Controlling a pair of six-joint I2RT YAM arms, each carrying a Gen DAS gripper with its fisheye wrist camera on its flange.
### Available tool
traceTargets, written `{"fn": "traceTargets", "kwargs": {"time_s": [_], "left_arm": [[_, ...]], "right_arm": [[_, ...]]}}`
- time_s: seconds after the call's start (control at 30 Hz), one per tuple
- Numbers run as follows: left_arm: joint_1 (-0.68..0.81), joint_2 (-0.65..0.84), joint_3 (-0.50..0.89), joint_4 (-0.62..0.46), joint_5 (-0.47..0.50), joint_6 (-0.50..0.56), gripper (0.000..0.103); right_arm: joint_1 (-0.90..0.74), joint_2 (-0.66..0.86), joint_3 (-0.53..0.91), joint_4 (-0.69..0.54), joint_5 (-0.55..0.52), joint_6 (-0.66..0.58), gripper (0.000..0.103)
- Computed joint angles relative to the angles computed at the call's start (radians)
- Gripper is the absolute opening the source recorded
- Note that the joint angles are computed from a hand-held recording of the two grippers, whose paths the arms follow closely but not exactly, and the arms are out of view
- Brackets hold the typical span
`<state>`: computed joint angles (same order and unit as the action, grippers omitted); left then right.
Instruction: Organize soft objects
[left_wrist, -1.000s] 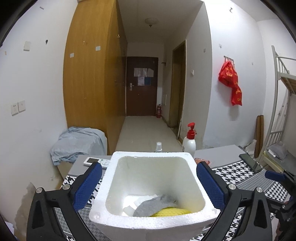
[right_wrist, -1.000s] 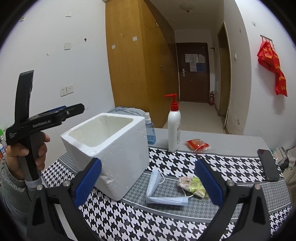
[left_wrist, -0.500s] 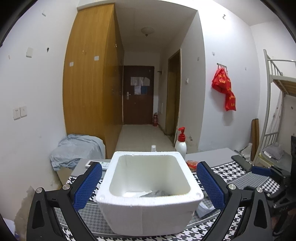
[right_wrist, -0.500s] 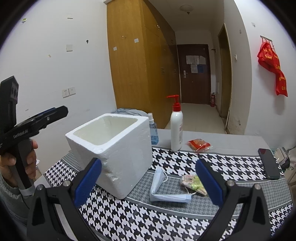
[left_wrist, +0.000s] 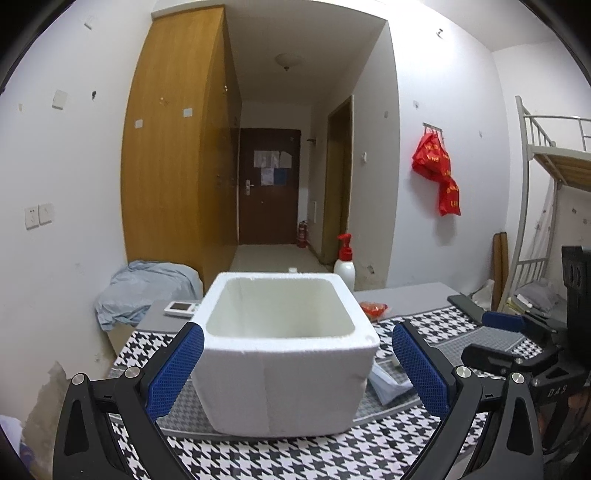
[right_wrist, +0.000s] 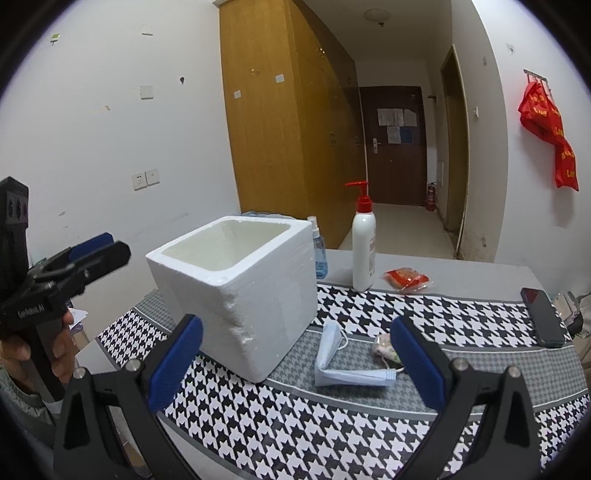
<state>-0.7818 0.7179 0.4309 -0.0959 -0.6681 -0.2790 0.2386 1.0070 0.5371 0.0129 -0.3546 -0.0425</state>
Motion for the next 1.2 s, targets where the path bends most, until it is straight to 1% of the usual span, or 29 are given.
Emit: {"fn": "traceTargets", "kwargs": {"time_s": [0.27, 0.47, 0.6, 0.7, 1.0, 1.2], "left_arm": [[-0.043, -0.014, -0.053, 0.016, -0.001, -0.035, 0.102], [-0.087, -0.004, -0.09, 0.03, -0.038, -0.086, 0.102], [-0.103, 0.01, -0.108, 0.056, -0.038, -0.105, 0.102], [-0.11, 0.034, -0.118, 0.08, -0.025, -0.118, 0.102], [-0.142, 0.172, -0.129, 0.199, 0.006, -0.141, 0.102], [-0.164, 0.272, -0.122, 0.277, 0.006, -0.157, 0.102]], "right_arm": [[0.002, -0.04, -0.046, -0.011, 0.011, 0.005, 0.102], [-0.036, -0.046, -0.077, -0.008, -0.017, 0.002, 0.102], [-0.061, -0.048, -0.092, -0.01, -0.029, -0.009, 0.102], [-0.087, -0.053, -0.103, -0.016, -0.051, -0.019, 0.102], [-0.169, -0.047, -0.125, -0.031, -0.078, -0.052, 0.102], [-0.218, -0.021, -0.126, -0.034, -0.106, -0.081, 0.102]]}}
